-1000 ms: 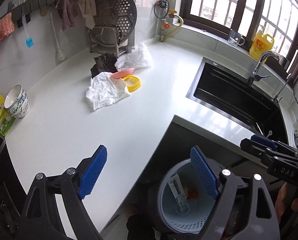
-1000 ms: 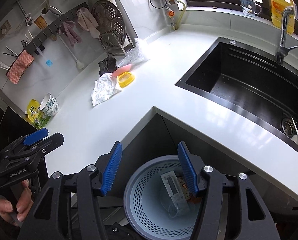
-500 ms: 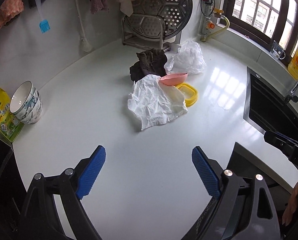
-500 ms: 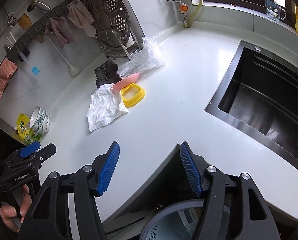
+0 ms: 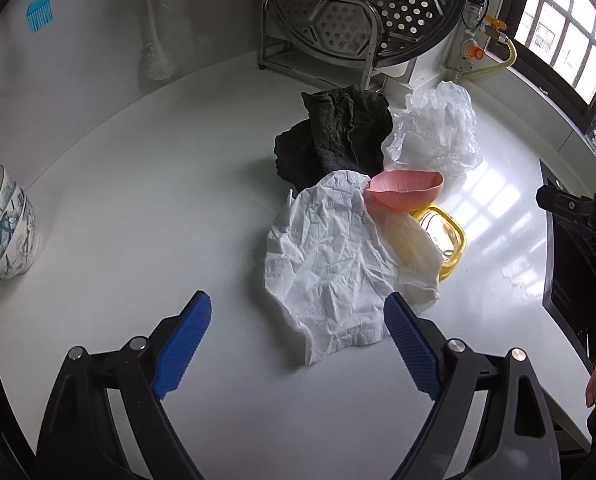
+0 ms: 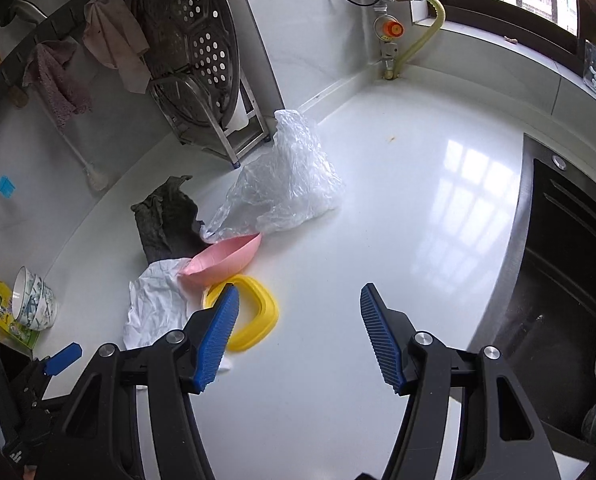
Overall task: Collect trash
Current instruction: 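Move both tools back up toward the remaining trash on the counter, then grasp the white tissue with the left tool while the right tool grasps the clear bag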
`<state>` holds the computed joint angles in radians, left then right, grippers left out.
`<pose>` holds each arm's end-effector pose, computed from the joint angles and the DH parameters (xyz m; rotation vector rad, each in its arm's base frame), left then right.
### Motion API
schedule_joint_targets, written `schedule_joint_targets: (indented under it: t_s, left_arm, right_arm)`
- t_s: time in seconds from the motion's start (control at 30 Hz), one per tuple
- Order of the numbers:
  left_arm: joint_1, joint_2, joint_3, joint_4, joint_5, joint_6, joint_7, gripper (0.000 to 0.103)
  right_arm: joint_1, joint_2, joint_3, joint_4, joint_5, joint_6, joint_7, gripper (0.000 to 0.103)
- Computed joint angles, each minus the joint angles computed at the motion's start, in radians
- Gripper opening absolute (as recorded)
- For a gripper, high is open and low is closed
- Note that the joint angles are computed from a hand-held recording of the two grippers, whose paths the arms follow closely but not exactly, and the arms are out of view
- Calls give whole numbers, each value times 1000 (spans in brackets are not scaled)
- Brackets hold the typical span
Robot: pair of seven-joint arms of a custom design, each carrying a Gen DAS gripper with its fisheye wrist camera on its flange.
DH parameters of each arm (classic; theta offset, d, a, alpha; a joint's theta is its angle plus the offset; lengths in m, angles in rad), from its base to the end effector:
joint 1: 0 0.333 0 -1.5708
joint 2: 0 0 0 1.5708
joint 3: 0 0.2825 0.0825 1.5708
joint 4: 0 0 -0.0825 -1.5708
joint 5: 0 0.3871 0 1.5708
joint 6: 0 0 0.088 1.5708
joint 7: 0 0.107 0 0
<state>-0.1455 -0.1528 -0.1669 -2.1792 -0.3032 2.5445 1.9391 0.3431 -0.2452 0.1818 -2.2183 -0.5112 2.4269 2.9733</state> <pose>0.5256 -0.1685 0.4775 -1.4640 2.4102 -0.7272 0.4547 0.2661 0.4921 -1.2570 2.2659 -0.5019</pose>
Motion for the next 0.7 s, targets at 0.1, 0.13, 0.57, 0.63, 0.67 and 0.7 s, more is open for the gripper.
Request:
schedule_joint_targets:
  t_s: [0.1,0.13,0.57,0.63,0.67,0.7]
  left_arm:
    - [0,50,-4,30,6,19,-14,86]
    - [0,65,-6,39,11,24,-21,86]
    - [-5,191,-18,128,26,25,-29,86]
    - [-7,203,-20,136,23,27,-25,86]
    - [-6,209,-21,142,11,25,-12,85]
    - [-7,214,-22,145,9,25,-6,78]
  right_arm:
    - [-22,74,-27,47,-10,25,-37,61]
    - [-28,92,-37,56,-7,38,-44,61]
    - [-59,355,-119,316,70,-2,-214,60]
    - [-55,375,-124,336,78,-12,-235,59]
    - [-55,381,-126,340,88,-9,-249,54]
    - [-53,390,-125,353,102,-20,-269,38]
